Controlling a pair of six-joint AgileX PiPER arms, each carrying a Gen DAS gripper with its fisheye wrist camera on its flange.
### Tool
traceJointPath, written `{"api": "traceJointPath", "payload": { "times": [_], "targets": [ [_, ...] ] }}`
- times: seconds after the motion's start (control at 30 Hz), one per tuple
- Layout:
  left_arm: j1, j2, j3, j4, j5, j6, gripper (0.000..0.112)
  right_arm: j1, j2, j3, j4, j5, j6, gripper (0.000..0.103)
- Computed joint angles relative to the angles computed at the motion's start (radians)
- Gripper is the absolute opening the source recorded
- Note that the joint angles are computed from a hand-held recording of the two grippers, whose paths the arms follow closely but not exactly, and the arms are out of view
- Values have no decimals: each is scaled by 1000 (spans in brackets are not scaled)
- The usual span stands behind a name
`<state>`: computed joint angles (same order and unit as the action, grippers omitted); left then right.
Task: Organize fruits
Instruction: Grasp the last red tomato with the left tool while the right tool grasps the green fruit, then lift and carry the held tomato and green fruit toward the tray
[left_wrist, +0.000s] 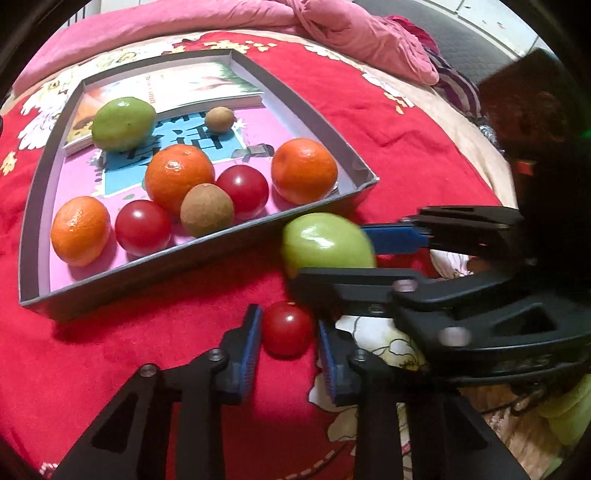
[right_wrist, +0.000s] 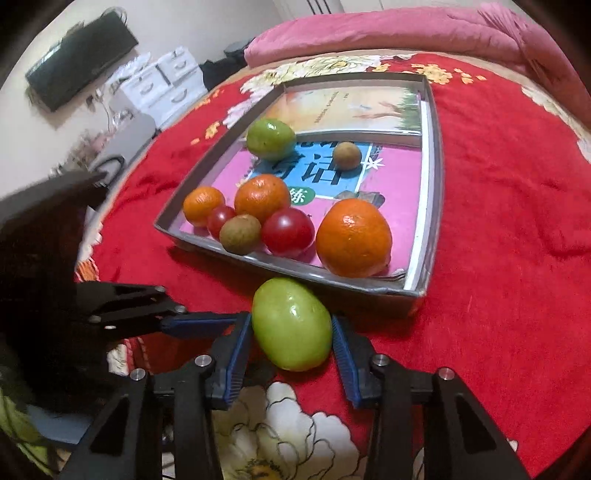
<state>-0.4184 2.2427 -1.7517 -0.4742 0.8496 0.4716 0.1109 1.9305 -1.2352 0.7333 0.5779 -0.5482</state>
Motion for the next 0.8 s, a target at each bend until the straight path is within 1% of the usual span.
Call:
{"api": "traceJointPath", "payload": {
  "times": [0.13,0.33,0.53,0.57,0.8],
  "targets": [
    [16,-14,10,-24,9,5,29,-12,-58,60,86,-23,-84,43],
    [58,-99,61,-56,-18,14,29,-10,-133,118,217,-90,-208,43],
    [117,-168,55,-45,-57,-29,29,-18,-192,163,371,-158,-348,43],
    [122,-163,35,-38,-54,-40,29,-22,-201,170,401,-169,-376,43],
    [172,-180,28,-18,-80,-73,29,-22,-243,202,482,-255,-439,43]
  ]
}}
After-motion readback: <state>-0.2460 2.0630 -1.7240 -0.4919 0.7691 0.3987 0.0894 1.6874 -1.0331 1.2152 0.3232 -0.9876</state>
